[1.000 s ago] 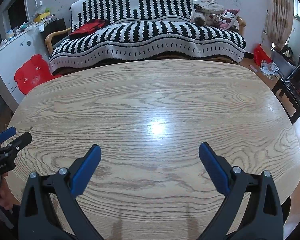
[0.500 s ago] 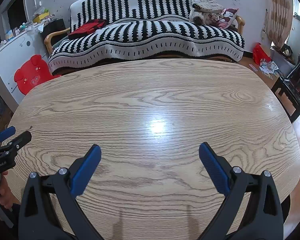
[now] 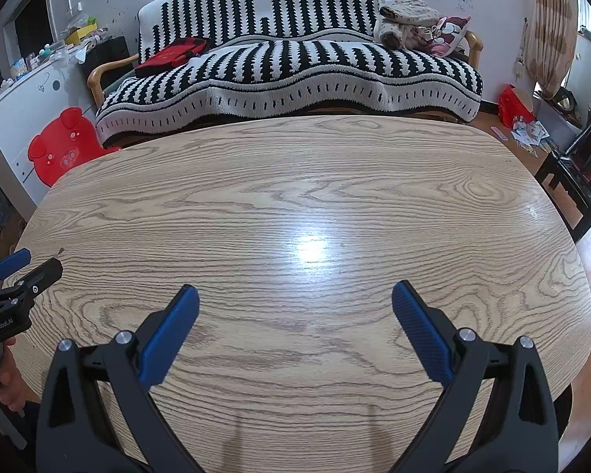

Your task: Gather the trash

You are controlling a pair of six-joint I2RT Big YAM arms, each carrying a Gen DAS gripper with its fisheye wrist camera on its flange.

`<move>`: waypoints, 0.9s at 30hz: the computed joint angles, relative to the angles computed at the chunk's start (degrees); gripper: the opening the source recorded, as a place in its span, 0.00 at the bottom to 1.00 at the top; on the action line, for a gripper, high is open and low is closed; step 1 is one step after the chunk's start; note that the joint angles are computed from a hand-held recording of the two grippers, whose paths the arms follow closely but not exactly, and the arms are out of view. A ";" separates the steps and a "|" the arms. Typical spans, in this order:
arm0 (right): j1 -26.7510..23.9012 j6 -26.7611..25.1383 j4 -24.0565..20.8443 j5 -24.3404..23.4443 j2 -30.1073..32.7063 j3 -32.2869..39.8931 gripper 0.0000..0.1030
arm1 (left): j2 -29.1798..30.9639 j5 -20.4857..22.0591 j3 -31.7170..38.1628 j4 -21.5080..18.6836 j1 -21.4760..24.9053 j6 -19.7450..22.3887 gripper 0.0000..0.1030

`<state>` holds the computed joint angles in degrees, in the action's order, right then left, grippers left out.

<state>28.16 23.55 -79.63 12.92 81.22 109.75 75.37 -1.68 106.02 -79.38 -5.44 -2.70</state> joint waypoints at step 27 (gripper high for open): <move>0.16 0.39 -0.07 0.15 -0.35 -0.39 0.92 | 0.16 0.05 0.23 -0.11 0.08 0.12 0.91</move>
<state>28.32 23.95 -79.69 13.06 80.87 109.37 75.53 -1.63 106.25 -79.50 -5.35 -2.58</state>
